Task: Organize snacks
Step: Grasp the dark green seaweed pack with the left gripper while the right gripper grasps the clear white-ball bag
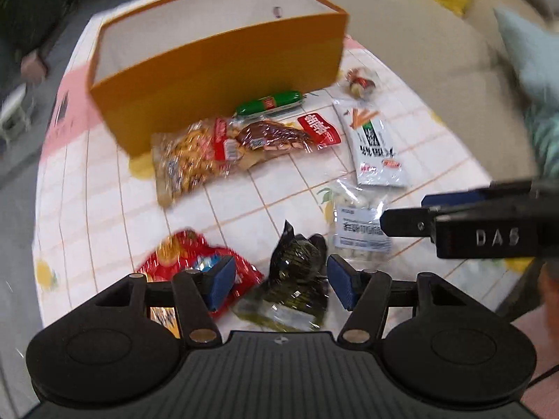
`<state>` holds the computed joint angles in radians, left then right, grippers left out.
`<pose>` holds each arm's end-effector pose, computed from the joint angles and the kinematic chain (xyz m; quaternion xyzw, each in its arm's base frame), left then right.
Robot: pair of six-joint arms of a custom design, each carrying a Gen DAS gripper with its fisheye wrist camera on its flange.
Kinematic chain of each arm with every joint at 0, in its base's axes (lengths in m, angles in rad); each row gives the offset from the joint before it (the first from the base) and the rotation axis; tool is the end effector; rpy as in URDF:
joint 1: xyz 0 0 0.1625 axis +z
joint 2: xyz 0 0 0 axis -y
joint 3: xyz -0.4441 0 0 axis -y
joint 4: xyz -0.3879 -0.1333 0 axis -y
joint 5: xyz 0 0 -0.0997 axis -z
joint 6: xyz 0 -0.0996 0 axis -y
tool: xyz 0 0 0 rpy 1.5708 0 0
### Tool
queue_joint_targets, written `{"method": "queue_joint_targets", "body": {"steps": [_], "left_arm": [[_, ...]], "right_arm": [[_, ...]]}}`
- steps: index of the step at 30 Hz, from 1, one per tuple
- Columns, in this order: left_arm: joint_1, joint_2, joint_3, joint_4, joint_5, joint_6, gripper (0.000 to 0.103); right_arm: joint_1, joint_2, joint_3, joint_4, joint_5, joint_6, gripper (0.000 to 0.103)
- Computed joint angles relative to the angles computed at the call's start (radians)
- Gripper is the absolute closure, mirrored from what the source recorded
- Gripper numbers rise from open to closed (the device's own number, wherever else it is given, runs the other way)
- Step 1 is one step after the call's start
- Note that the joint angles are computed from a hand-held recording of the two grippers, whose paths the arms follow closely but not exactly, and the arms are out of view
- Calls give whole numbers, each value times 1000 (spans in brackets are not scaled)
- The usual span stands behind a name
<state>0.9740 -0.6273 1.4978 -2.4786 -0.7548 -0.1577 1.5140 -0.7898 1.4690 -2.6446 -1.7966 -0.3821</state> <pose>-0.2297 -0.7044 0.0621 0.1927 0.8973 -0.1620 0.3625 0.0686 -0.7489 0.1830 0.1360 -0.9651 0.1661 0.1502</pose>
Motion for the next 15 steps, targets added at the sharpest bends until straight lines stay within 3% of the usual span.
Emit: {"method": "queue_joint_targets", "body": {"steps": [3,8,10,15], "left_arm": [[9,18,-13,-1,-3,58,36],[33,26,-36,27,-62,48,45],[37,29,-43,35,-74,41,54],[45,34,-39,14,-88,24,61]], "right_arm": [[-2,22,-26,40,-13,37,42],[6,63,-77,70,-35,89,28],[12,78,-87,57,-52,81,27],[29,115,-108,52,-114,53,27]]}}
